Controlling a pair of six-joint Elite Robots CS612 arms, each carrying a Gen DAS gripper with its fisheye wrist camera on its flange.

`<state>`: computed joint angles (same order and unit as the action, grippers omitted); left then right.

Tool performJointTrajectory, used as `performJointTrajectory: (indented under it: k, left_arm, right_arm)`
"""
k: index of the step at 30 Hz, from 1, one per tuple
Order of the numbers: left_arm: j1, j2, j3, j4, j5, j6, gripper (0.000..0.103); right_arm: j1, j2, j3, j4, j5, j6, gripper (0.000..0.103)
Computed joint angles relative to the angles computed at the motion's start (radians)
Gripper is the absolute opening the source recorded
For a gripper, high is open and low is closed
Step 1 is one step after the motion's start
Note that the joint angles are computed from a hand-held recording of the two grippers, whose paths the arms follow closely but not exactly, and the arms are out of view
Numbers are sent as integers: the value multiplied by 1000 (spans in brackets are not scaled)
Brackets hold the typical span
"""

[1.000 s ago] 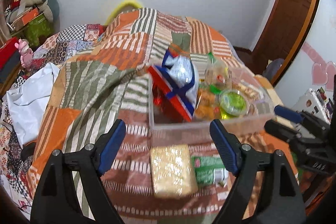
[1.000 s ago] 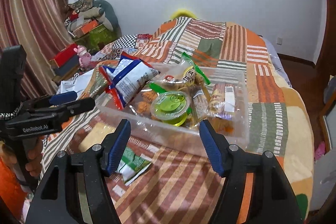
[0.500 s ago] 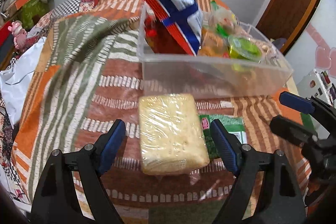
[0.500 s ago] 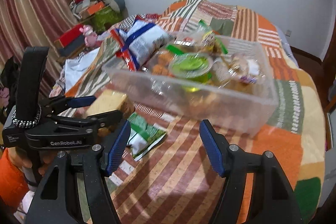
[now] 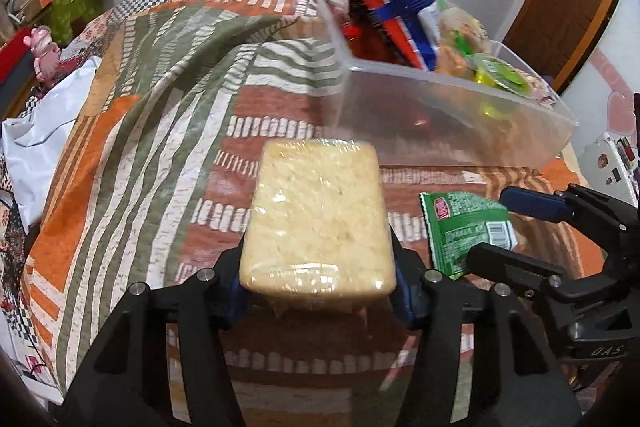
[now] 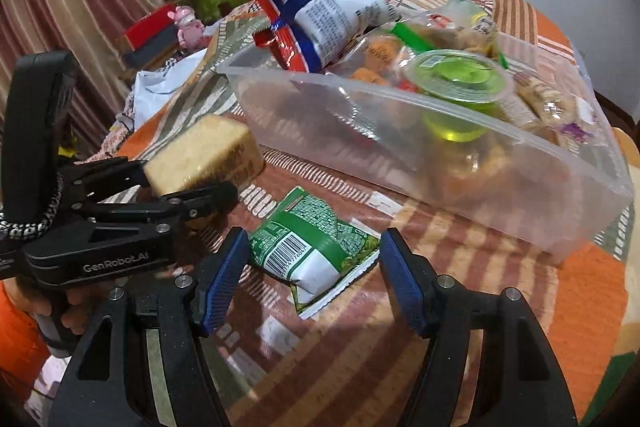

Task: Organize snacks
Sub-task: 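Grasp the wrapped sponge cake with the left tool while the right grasps the green-white packet, then lift the sponge cake and packet and carry them over the box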

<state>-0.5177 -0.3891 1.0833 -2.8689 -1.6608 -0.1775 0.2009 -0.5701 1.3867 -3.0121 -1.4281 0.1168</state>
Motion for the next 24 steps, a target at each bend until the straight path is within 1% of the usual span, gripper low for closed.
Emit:
performJointTrajectory:
  k: [2, 4, 7, 10, 11, 12, 14, 18, 22, 24]
  left_arm:
    - [2, 1, -1, -2, -2, 0, 56]
    - [-2, 0, -1, 1, 10, 5, 56]
    - [-7, 2, -9, 7, 24, -1, 57]
    - [-4, 12, -26, 8, 13, -21, 56]
    - [-3, 16, -34, 11, 9, -22, 56]
    - [-2, 15, -30, 2, 4, -24, 55]
    - [-1, 12, -22, -10, -1, -27, 55]
    - [-7, -7, 16, -39, 17, -16, 55]
    - [-11, -26, 47, -80, 24, -13, 55]
    - [-14, -39, 64, -110, 33, -5, 55]
  right_arm:
    - [3, 4, -7, 8, -3, -9, 76]
    - [4, 8, -16, 36, 0, -17, 76]
    - [2, 11, -16, 33, 13, -10, 75]
    - [-4, 8, -7, 21, 31, 10, 70]
    - [-5, 7, -4, 16, 29, 13, 60]
    - [-6, 5, 2, 8, 37, 13, 55]
    - [-5, 1, 11, -10, 37, 15, 51]
    - [3, -4, 20, -32, 6, -4, 48]
    - [-2, -21, 49, -82, 2, 4, 48]
    - [-3, -31, 64, -113, -13, 8, 48]
